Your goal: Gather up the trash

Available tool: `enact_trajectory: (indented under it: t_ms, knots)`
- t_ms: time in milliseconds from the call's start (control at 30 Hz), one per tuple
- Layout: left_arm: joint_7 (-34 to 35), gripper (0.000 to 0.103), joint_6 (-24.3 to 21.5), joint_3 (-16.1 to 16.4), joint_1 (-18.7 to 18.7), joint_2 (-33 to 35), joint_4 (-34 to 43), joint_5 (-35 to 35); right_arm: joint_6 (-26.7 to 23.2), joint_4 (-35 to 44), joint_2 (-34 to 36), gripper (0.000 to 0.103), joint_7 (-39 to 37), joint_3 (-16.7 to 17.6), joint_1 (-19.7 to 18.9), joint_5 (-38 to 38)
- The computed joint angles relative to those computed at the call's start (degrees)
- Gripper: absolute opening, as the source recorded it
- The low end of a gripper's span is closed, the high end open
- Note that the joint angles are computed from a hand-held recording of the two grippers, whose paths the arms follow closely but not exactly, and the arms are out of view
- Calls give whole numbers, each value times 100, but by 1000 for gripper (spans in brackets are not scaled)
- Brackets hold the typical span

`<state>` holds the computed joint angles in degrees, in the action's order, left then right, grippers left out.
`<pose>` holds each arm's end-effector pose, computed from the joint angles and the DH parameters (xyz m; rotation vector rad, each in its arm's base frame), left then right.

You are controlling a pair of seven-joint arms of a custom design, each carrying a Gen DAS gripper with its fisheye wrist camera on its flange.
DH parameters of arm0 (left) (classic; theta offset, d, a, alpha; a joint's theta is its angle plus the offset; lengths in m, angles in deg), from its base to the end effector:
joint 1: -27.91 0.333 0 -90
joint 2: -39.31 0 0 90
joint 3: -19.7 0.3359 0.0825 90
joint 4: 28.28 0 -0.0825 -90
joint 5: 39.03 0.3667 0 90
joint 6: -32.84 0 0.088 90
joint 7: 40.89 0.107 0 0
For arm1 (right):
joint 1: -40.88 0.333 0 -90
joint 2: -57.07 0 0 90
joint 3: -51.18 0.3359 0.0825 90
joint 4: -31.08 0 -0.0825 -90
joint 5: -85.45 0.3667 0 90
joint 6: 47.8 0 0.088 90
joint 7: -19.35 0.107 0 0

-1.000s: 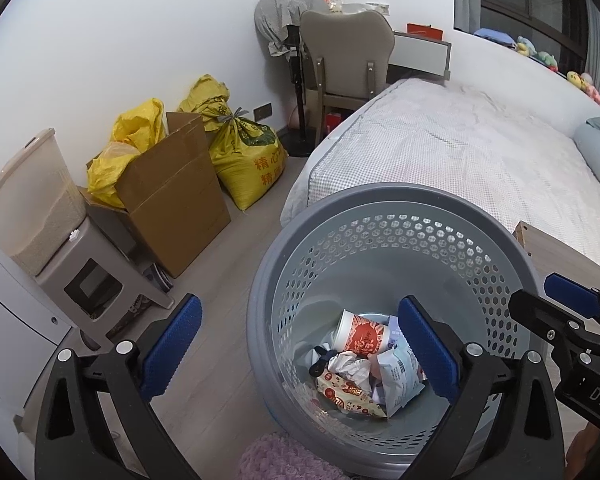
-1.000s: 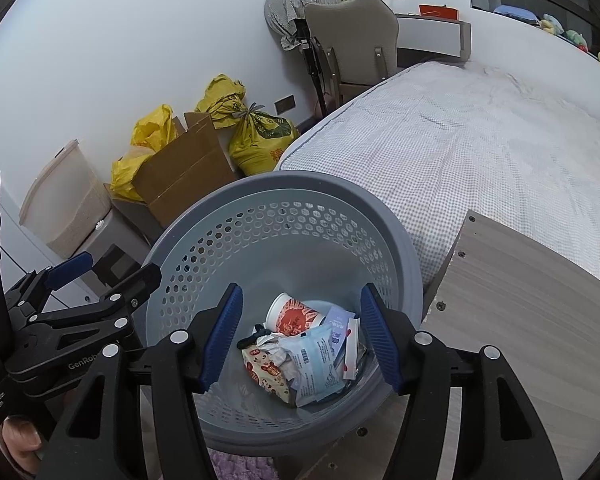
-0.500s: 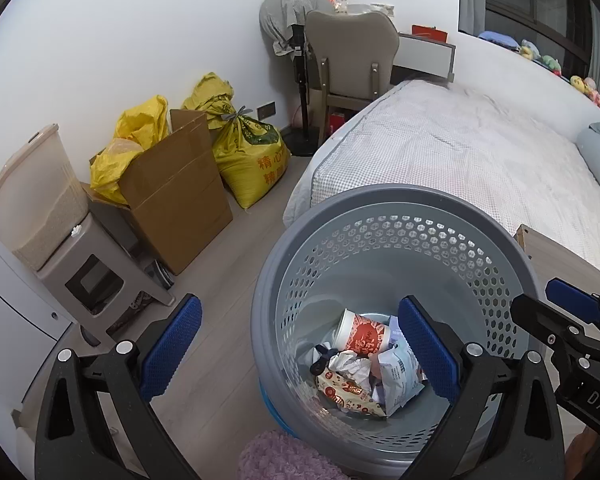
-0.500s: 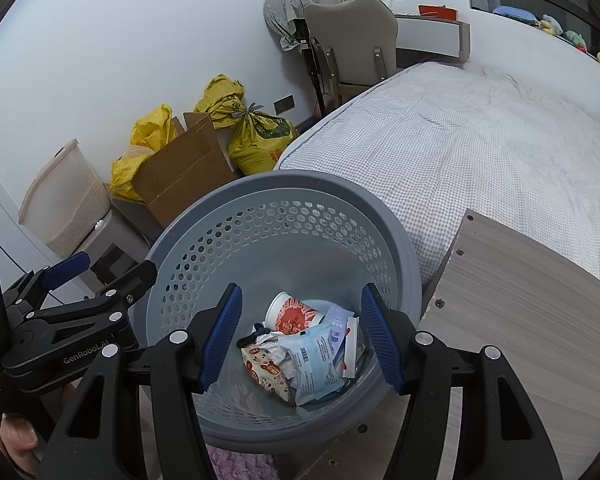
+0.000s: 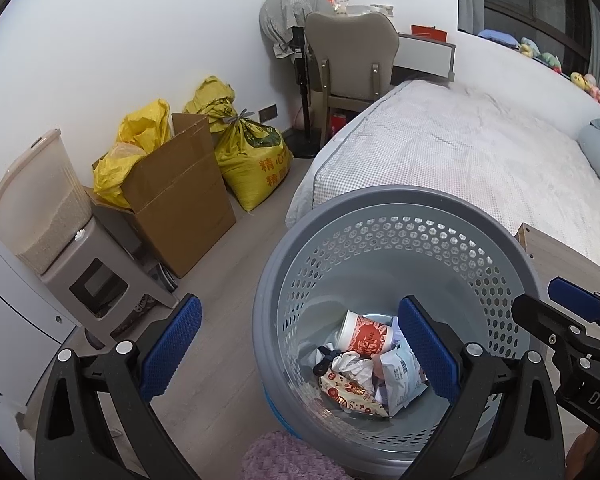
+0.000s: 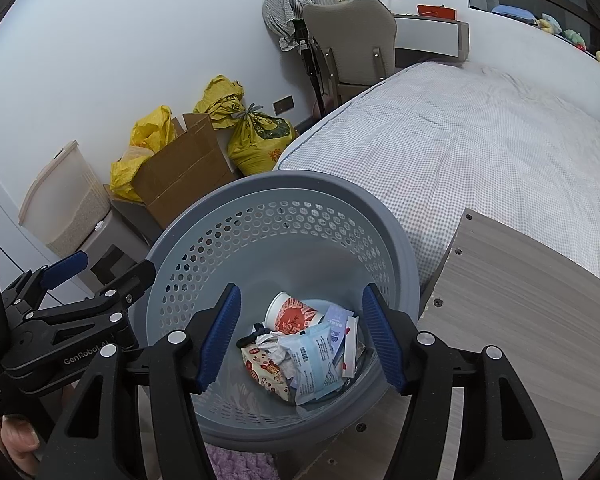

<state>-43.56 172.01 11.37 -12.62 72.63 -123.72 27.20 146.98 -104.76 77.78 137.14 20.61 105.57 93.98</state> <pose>0.4731 -0.5136 0.3185 -1.7147 1.7909 -0.6336 0.4610 0.3069 0.3136 -1.7682 1.6842 -0.4084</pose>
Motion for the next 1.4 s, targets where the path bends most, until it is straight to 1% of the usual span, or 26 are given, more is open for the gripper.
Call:
enact_trajectory:
  t_ms: [233,533,933,1400]
  knots:
    - [20,97,33,-1,4,-22,-21,9,5,-4,-8,61,-11,25,-27,0]
    - [27,97,-9,-8,-11,-6,8,12,-24,-2,-12,61,-52,-86,86,36]
    - [54,97,69,-10,5,-18,-12,-17,-42,1,-22,61,-55,-153,151,37]
    - [11,97,49,-8,-4,-37,-21,17,-45,14,-21,61,-39,-198,190,24]
